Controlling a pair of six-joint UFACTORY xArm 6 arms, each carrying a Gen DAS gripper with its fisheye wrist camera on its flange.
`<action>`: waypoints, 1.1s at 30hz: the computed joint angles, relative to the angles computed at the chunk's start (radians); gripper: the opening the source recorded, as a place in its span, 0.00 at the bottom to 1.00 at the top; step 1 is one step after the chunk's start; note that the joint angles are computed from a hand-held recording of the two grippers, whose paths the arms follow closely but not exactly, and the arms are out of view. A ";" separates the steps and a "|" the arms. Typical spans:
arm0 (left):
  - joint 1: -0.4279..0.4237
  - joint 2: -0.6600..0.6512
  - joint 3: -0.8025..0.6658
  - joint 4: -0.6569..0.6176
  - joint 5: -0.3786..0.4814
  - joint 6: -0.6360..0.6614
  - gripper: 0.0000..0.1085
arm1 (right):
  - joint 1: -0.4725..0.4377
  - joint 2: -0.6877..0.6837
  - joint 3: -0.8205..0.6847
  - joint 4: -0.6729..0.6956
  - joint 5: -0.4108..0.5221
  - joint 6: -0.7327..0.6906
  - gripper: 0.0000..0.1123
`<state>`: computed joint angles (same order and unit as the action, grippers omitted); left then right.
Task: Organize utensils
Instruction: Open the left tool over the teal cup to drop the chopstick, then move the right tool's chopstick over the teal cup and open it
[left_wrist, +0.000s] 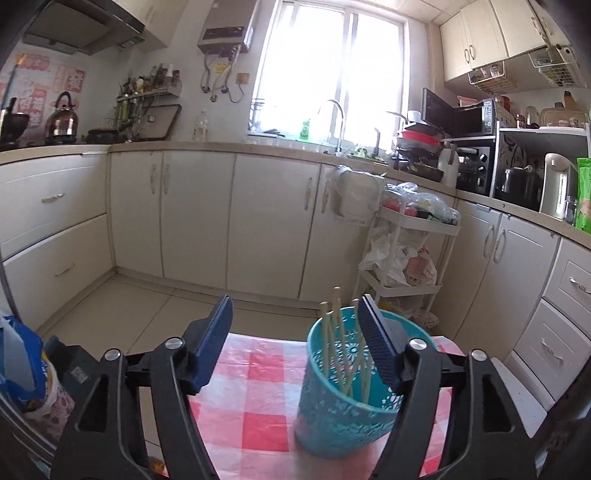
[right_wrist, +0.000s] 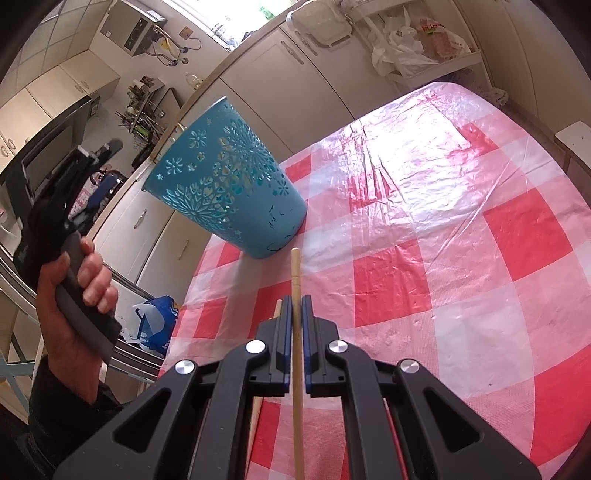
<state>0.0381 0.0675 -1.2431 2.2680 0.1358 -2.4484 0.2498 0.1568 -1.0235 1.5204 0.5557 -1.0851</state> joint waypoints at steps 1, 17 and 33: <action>-0.003 -0.035 0.059 0.005 0.033 -0.007 0.68 | -0.003 -0.006 0.002 0.018 0.007 -0.016 0.05; 0.047 0.025 0.194 -0.179 -0.091 0.192 0.69 | 0.027 -0.098 -0.038 0.167 -0.013 -0.173 0.05; 0.057 0.037 0.218 -0.477 -0.095 0.484 0.70 | 0.106 0.063 -0.459 0.143 -0.106 -0.211 0.05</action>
<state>0.0946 0.1046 -1.0250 1.7915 0.0405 -1.9648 0.3555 0.2196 -1.4826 1.6631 0.4494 -1.2957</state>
